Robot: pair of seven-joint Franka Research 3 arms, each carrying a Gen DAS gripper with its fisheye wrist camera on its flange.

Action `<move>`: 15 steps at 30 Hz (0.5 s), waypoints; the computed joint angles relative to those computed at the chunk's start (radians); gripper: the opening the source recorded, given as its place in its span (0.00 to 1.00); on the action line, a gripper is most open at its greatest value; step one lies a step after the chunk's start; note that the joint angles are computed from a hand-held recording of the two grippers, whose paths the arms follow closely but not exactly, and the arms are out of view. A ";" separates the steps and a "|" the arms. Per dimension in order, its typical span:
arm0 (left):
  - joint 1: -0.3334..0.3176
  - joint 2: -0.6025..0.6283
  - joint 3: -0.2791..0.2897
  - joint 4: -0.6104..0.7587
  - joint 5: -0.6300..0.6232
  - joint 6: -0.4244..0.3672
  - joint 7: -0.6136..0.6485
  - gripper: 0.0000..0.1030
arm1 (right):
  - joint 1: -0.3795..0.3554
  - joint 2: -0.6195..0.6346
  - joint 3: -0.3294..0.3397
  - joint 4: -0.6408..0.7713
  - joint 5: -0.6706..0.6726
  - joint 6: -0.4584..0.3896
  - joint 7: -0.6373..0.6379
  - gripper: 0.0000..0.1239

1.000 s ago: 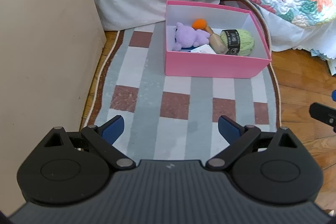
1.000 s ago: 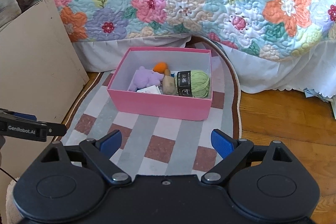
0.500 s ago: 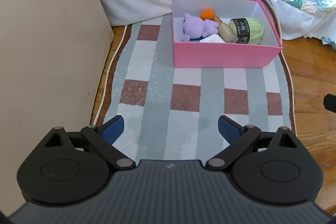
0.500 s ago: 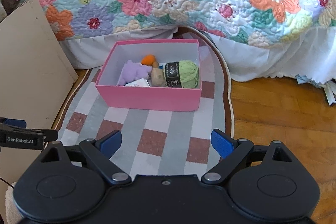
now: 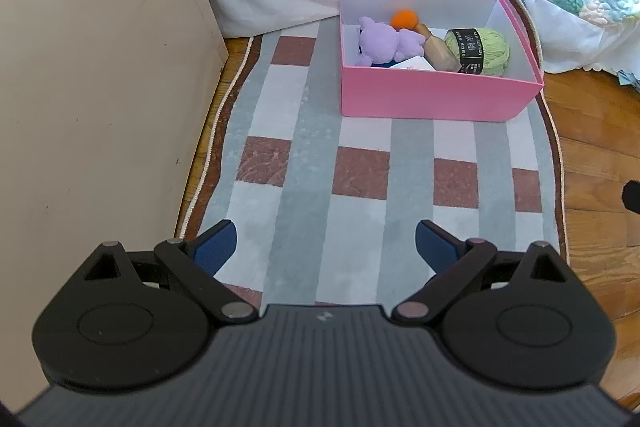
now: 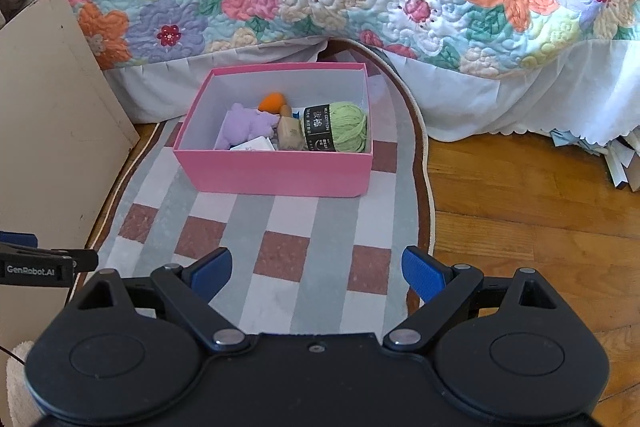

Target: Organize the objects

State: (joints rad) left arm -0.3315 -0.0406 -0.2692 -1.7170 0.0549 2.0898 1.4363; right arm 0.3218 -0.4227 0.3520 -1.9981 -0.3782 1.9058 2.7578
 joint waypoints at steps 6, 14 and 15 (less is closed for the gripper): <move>0.001 -0.009 0.001 -0.005 -0.009 0.000 0.024 0.94 | 0.001 -0.004 -0.003 -0.008 0.008 -0.001 0.004 0.76; 0.001 -0.013 0.002 -0.006 -0.012 -0.006 0.032 0.94 | 0.000 -0.007 -0.003 -0.011 0.008 -0.009 -0.003 0.76; 0.001 -0.014 0.002 -0.006 -0.013 -0.008 0.034 0.94 | 0.000 -0.008 -0.003 -0.012 0.008 -0.009 -0.002 0.76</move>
